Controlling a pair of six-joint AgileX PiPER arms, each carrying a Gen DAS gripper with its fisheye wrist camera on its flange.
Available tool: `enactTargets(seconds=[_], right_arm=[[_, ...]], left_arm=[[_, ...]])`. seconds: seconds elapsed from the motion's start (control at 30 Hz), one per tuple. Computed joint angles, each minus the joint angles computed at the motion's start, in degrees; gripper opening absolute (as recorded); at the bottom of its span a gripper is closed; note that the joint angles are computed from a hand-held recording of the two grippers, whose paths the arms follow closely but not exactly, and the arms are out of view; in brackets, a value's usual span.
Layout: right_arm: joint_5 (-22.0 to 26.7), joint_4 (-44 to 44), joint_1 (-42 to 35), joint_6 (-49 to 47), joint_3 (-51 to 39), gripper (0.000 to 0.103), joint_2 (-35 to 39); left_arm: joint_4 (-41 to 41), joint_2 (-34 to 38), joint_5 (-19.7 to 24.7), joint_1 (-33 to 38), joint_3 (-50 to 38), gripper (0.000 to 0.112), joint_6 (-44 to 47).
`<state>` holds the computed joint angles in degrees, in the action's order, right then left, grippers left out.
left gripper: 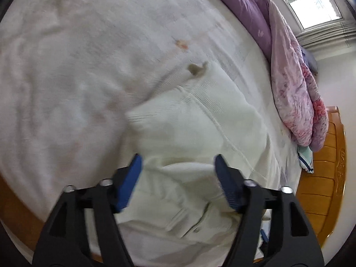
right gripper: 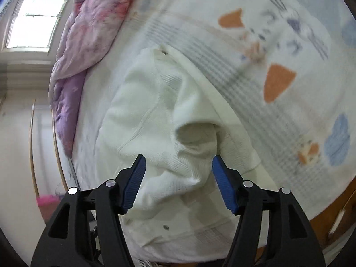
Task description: Fold large clothes
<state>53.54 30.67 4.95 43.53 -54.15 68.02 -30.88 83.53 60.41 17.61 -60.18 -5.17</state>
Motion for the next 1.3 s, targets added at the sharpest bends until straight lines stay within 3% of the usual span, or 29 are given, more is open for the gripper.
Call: enactTargets(seconds=[0.07,0.17,0.2,0.23,0.3,0.4,0.57,0.63,0.7,0.8,0.87,0.9,0.93,0.97,1.0,1.13,1.17,1.2,1.23,1.3], right_arm=[[-1.7,0.5,1.6,0.5,1.1,0.061,2.8],[-7.9,7.0,2.5,-3.6,5.7,0.059,4.2],[-8.2,5.9,2.6,-4.2,6.4,0.045,4.1],[-7.6,2.6,2.9,-2.5,5.9,0.024,4.0],[-6.6,1.3,1.7,-1.3,7.2,0.012,1.0],[-3.7,-1.1,0.4,-2.1,6.9,0.008,-2.9],[7.4,-7.5,-0.9,-0.1,3.6,0.0,-9.0],[9.3,-11.1,-0.2,3.1,5.3,0.0,-10.7],[10.2,-7.7,-4.8,0.5,12.0,0.0,-12.9],[6.8,-5.4,-3.1,-0.1,15.5,0.005,-13.6],[1.3,-3.6,0.4,1.4,15.4,0.012,-13.7],[-1.6,-5.4,3.2,4.7,14.4,0.028,-13.3],[-4.5,-9.0,6.6,9.4,13.1,0.057,-12.4],[-6.8,-11.6,8.8,12.3,12.3,0.068,-11.4],[-8.9,-13.4,10.4,14.1,12.1,0.072,-10.5],[-15.9,-9.8,10.1,10.6,13.3,0.071,-5.1],[-17.5,-7.8,9.6,8.6,13.6,0.067,-2.9],[-19.1,-6.1,9.6,6.8,14.3,0.041,-2.4],[-19.3,-5.6,9.6,5.7,13.8,0.011,-1.3],[-17.3,-8.9,10.5,7.1,10.5,0.005,0.9]], left_arm=[[0.6,3.0,-2.3,-2.8,-0.5,0.073,-2.3],[6.4,8.4,-4.1,-6.9,-2.8,0.074,-6.2],[8.3,10.2,-5.0,-8.1,-3.1,0.069,-6.4],[9.6,11.2,-4.9,-8.7,-3.5,0.037,-6.4],[14.1,12.5,-4.6,-9.9,-3.3,0.001,-7.6],[11.9,8.9,-2.6,-6.5,-0.8,0.0,-3.8],[15.6,0.4,3.3,-2.0,0.8,0.0,0.2],[18.4,-0.9,4.6,-0.3,2.5,0.0,2.2],[16.3,-0.2,5.8,4.2,4.7,0.0,6.7],[9.5,0.9,5.4,9.2,5.1,0.001,10.9],[6.2,1.7,3.8,9.5,4.2,0.014,12.0],[5.6,2.3,3.0,8.9,3.4,0.034,11.5],[5.1,2.7,1.2,8.1,2.6,0.062,10.7],[4.5,2.8,-1.1,7.5,2.3,0.068,10.4],[3.8,3.1,-2.6,7.2,2.2,0.069,10.7],[5.5,8.0,-5.4,5.3,-0.3,0.069,9.1],[5.9,10.0,-5.6,4.7,-1.3,0.068,8.7],[4.7,11.4,-6.0,4.9,-1.3,0.046,10.6],[4.0,12.4,-6.0,4.5,-2.3,0.017,11.6],[7.4,12.4,-5.8,2.1,-4.6,0.014,10.3]])
